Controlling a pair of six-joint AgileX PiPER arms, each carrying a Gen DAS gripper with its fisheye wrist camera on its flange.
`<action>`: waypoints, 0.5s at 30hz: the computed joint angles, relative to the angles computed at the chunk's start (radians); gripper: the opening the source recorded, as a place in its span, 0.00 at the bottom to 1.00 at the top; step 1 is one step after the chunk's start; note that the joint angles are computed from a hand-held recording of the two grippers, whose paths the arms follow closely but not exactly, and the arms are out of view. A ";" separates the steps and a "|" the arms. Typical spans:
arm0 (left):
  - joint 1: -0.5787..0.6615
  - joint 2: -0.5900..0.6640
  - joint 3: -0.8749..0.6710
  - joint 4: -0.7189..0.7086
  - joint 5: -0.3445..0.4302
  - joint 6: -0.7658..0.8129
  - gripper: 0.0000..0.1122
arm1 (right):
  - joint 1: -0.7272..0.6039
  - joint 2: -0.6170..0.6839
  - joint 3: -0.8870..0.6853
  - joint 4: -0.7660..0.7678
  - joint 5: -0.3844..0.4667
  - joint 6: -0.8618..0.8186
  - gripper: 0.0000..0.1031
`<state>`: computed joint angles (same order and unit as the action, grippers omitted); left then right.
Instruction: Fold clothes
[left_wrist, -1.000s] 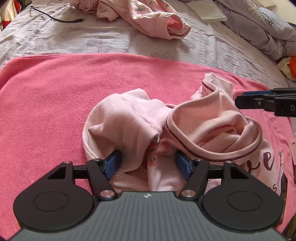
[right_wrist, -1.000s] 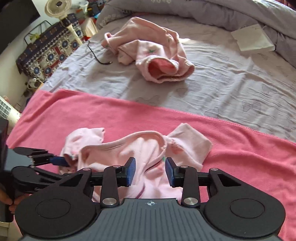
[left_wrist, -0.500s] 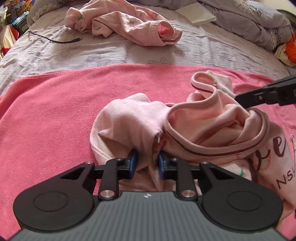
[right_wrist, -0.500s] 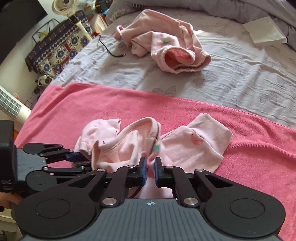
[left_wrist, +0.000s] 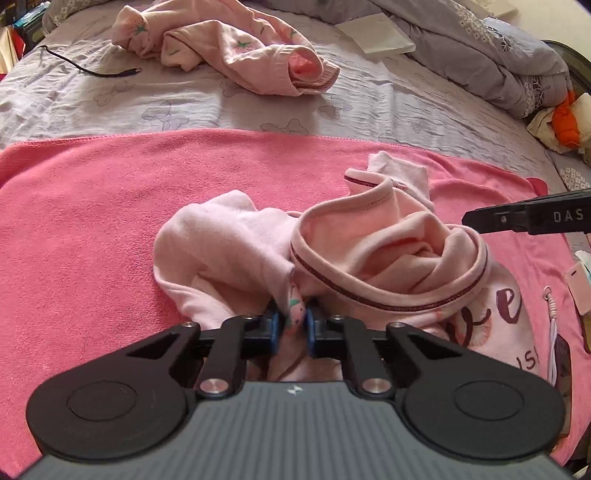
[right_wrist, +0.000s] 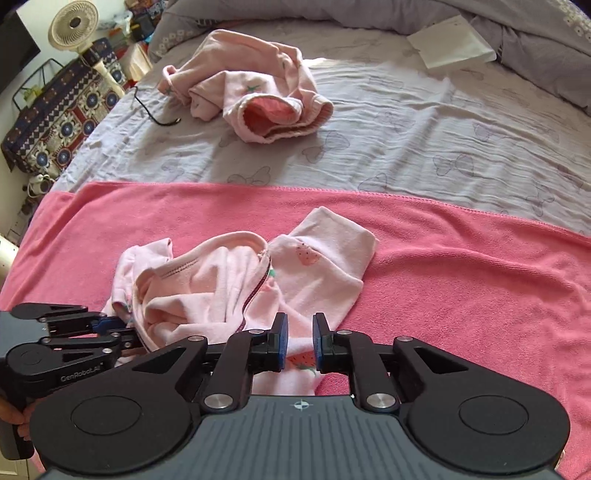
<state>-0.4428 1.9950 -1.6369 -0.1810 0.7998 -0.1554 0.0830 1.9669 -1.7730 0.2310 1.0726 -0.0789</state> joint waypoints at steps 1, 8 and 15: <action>0.006 -0.018 0.012 0.012 -0.003 -0.022 0.05 | 0.004 0.005 0.003 -0.016 -0.013 0.000 0.27; 0.120 -0.081 -0.026 0.022 0.017 -0.106 0.03 | 0.079 0.096 -0.056 -0.116 -0.023 -0.059 0.29; 0.168 -0.121 -0.041 0.099 0.045 -0.091 0.03 | 0.140 0.084 -0.066 -0.053 -0.042 -0.185 0.45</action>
